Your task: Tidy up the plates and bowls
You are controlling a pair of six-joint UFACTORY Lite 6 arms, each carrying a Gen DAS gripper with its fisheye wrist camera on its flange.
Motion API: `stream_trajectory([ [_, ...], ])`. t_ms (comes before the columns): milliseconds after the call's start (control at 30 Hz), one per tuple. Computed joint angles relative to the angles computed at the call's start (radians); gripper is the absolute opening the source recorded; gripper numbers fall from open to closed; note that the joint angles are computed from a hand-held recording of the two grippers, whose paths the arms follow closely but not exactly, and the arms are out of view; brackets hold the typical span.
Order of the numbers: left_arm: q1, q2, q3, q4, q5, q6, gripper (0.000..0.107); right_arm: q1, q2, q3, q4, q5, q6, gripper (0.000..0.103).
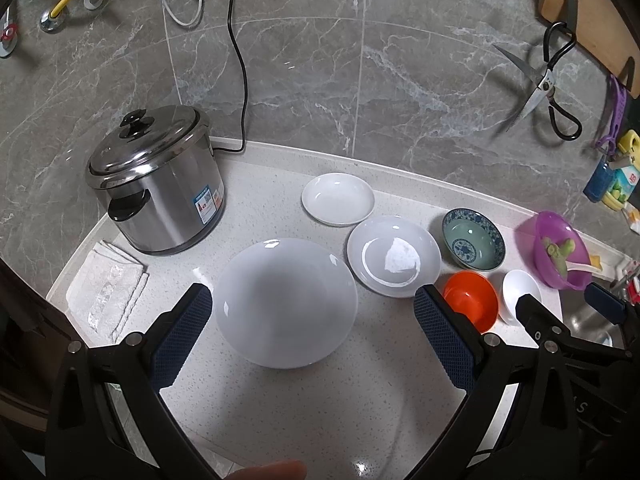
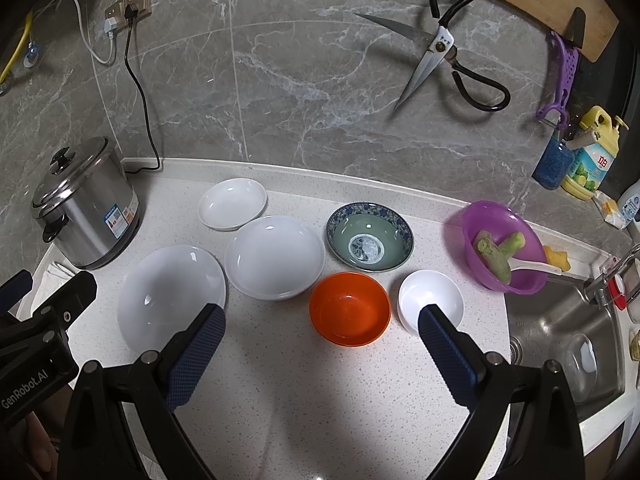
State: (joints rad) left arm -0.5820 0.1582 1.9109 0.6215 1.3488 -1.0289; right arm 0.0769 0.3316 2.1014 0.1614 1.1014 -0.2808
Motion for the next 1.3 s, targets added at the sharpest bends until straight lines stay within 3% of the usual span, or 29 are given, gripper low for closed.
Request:
stream_trajectory([
  [1300, 0.005, 0.003, 0.0, -0.006, -0.003, 0.003, 0.102, 0.006, -0.012, -0.026, -0.011, -0.008, 0.006, 0.099],
])
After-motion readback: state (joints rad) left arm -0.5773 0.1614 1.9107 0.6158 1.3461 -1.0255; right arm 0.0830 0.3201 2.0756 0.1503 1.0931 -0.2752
